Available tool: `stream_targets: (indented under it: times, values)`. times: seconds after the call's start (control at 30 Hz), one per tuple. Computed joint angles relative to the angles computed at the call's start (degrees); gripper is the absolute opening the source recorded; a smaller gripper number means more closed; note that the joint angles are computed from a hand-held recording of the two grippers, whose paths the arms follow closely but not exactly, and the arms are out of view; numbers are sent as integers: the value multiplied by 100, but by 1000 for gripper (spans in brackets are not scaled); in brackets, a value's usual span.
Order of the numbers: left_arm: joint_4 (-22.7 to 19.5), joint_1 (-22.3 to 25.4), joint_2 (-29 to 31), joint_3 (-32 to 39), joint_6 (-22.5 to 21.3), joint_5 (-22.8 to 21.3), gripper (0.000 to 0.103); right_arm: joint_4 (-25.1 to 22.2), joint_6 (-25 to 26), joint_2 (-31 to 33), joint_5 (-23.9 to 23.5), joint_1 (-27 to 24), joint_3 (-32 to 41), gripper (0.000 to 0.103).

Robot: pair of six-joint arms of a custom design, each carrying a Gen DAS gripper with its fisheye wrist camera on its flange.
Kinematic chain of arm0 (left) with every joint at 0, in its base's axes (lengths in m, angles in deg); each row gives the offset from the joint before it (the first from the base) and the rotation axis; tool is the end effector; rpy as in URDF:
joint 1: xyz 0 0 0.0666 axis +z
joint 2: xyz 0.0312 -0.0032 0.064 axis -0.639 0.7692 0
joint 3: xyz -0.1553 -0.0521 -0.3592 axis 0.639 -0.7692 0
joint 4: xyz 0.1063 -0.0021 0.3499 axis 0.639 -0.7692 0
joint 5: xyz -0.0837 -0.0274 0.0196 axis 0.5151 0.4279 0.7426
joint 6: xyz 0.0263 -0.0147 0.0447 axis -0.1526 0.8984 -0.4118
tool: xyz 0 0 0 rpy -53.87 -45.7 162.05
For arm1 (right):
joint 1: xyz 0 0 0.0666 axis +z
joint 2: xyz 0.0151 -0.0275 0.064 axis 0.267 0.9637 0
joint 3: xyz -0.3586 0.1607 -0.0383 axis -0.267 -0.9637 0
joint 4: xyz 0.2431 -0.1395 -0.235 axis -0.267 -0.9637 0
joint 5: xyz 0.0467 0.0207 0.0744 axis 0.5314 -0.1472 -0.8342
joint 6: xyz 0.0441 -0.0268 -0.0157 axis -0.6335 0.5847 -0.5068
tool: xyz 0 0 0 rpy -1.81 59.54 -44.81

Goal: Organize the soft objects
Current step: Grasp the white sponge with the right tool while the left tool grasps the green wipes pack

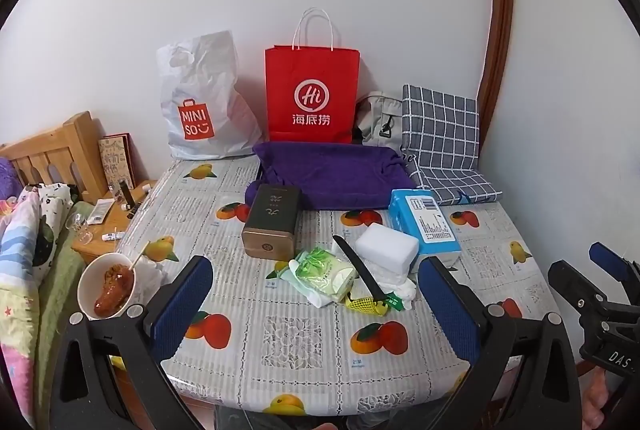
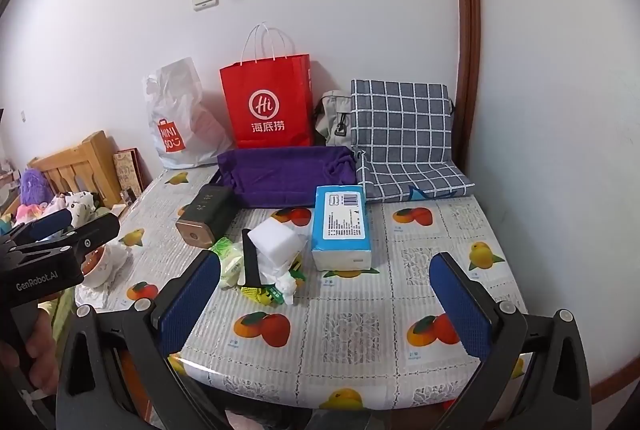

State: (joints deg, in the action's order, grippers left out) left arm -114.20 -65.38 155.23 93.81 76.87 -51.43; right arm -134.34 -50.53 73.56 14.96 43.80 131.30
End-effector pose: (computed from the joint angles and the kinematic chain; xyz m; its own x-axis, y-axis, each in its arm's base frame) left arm 0.3985 -0.1924 0.5504 -0.5746 0.2139 -0.7900 0.4092 0.9110 -0.0509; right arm 0.2688 0.1192 0.5267 -0.4801 0.2516 -0.8403 0.3640 0.9288 0.0702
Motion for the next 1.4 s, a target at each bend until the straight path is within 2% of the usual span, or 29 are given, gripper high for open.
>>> stream_targets:
  times: [0.27,0.6,0.77,0.93,1.1,1.2,1.27,1.3,1.37,1.4]
  values:
    - [-183,156,520,190,-69,207,99,454,289,209,-517,-494,-173,103]
    - [-277,299,1195,371,-18,141,98,1128,588,744,-1725,-1230,-426,103]
    - [-432,399,1528,523,-33,244,98,1405,986,1163,-2174,-1419,-328,103]
    - [-523,517,1773,663,-20,389,97,1763,1625,1749,-2521,-1544,-119,103]
    - [-556,587,1951,751,-124,495,96,1914,1886,2256,-2708,-1642,74,102]
    - [-628,585,2061,811,-189,591,96,1943,2004,2507,-2728,-1667,197,96]
    - [-697,578,2148,876,-228,778,96,1912,2095,2612,-2781,-1697,239,89]
    - [-693,570,2164,874,-247,826,96,1900,2164,2660,-2804,-1718,249,79]
    - [-670,516,2212,880,-348,866,96,1962,2300,2661,-2906,-1749,206,70]
    - [-656,484,2224,871,-403,866,96,2063,2360,2614,-2944,-1759,148,61]
